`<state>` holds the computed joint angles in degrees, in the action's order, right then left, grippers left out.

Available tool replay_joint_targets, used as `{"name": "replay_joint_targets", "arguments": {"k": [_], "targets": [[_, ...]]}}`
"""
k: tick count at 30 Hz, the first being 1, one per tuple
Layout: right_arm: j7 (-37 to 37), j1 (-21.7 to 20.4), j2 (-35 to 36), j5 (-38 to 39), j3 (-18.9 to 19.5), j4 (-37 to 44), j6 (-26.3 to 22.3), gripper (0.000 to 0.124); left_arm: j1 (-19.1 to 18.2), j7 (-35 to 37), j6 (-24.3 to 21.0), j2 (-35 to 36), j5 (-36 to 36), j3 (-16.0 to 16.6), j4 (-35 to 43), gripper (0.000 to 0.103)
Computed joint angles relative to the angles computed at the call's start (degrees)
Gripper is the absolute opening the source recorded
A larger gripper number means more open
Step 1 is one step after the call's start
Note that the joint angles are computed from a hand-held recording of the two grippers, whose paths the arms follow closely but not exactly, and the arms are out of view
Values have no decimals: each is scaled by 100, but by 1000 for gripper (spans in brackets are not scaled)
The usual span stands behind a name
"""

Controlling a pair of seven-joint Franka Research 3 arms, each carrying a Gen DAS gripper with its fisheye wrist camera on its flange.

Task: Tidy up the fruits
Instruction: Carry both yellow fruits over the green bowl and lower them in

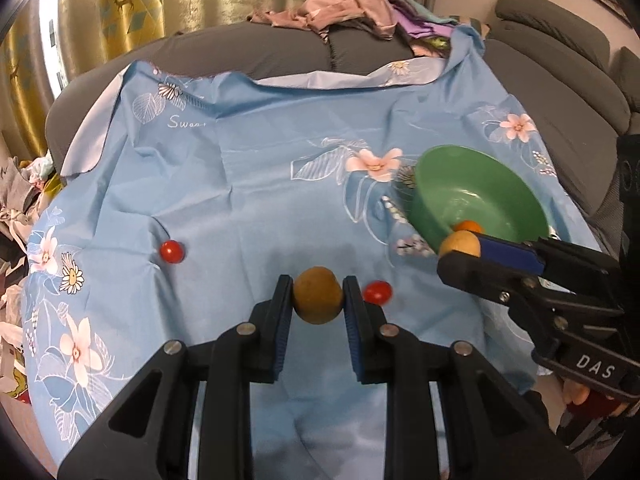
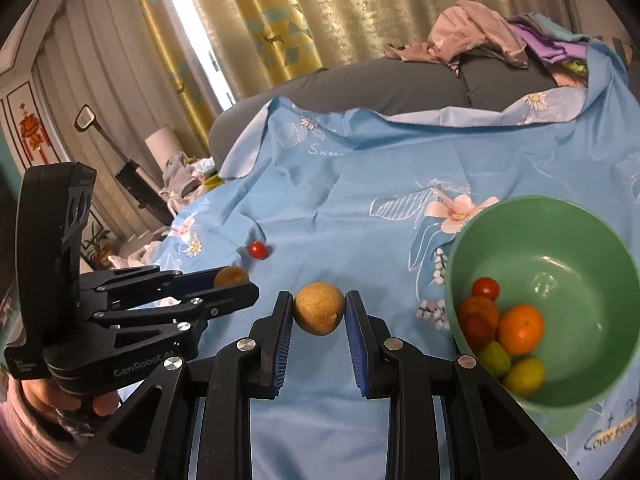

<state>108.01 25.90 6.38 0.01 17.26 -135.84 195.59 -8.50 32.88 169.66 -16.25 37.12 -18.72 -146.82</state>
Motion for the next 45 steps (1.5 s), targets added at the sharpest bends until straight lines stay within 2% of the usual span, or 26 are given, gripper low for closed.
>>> {"name": "replay_joint_targets", "arguments": {"k": [4,10,19,31,45], "targets": [[-103,172,-207,195,-123,-214,144,28,-6,-128,-64,-214,91,-158,-34,25],[-342,448,-471,531,-343,-478,346,28,-105,-137,-137,-274,123,-226,32,25],[-522,598,-633,829,-488,-685,556,28,-191,-159,-217,-151,283,-285,247,25],[-752,547,-762,1312,-581,-919,776,28,-450,28,-249,581,544,-187,958,25],[-947,320,-826,1854,-688,-1088,770,28,-1062,685,-400,1822,431,190,2109,25]]}}
